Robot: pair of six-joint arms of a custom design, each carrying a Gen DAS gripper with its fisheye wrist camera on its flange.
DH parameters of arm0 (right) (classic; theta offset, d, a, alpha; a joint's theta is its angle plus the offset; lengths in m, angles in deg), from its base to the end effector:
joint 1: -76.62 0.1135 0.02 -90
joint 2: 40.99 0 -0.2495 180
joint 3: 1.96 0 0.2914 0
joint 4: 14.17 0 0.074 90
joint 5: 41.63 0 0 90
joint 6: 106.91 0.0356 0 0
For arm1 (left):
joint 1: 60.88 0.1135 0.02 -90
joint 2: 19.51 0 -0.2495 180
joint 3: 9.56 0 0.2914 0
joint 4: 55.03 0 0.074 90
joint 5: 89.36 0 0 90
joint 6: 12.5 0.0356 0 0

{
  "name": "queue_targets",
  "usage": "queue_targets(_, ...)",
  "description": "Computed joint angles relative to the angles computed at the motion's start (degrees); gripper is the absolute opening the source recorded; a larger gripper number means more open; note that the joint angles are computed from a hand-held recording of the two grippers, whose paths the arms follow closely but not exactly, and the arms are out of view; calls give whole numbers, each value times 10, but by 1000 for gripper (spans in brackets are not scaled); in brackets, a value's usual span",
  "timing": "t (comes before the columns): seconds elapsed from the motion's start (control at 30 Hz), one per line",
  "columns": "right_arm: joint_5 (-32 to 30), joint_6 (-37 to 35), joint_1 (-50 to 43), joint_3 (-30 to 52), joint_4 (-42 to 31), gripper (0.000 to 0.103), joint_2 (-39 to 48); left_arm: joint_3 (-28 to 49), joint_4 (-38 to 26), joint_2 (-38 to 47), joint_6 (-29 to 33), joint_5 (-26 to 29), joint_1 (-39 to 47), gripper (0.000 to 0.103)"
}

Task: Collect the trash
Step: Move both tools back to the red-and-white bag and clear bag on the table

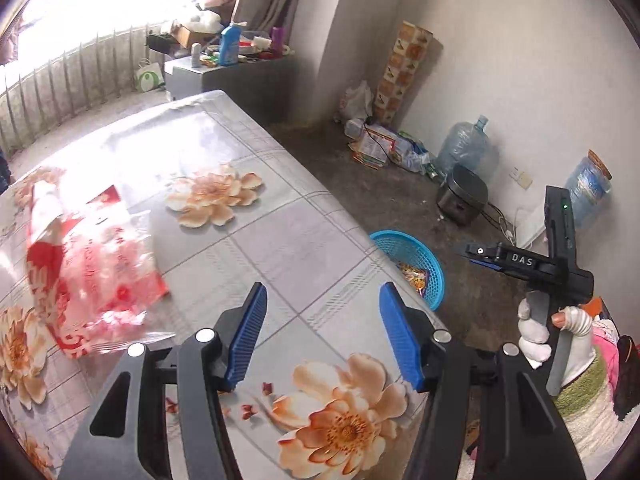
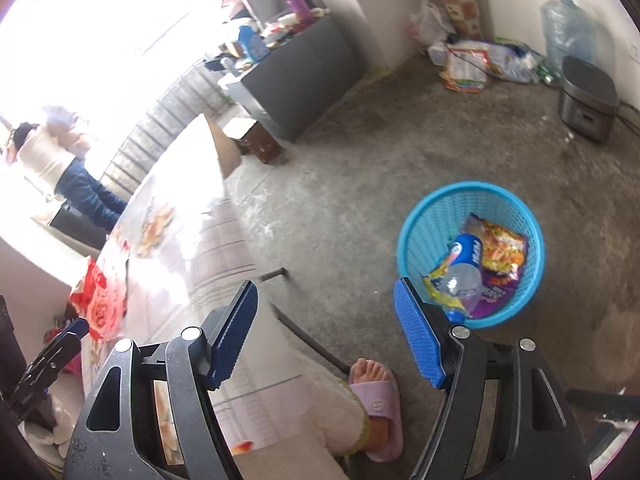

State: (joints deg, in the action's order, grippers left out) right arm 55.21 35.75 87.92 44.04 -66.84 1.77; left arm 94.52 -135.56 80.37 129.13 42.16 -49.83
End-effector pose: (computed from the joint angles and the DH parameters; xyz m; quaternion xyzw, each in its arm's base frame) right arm 0.1958 0.0348 0.2163 0.3500 0.8687 0.1358 0.3232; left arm 0.3747 0.0491 0.2828 0.3615 0.8562 -0.2427 0.2781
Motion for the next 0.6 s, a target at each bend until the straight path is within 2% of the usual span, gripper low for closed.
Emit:
queue_targets(0.13,23,-16,73,75,56,68,96,14,25,6,14,48,74,57)
queue_targets(0.3,-3,-38,130,160,138,65,237,27,85,22,2,88,138,57)
queue_targets(0.43,-47,-49,156,234,179,59,355,18,164,39,-36,68,154,57)
queue_targets(0.6,-75,-49,178,337,190,52,477,26,240,82,-92,10,143,57)
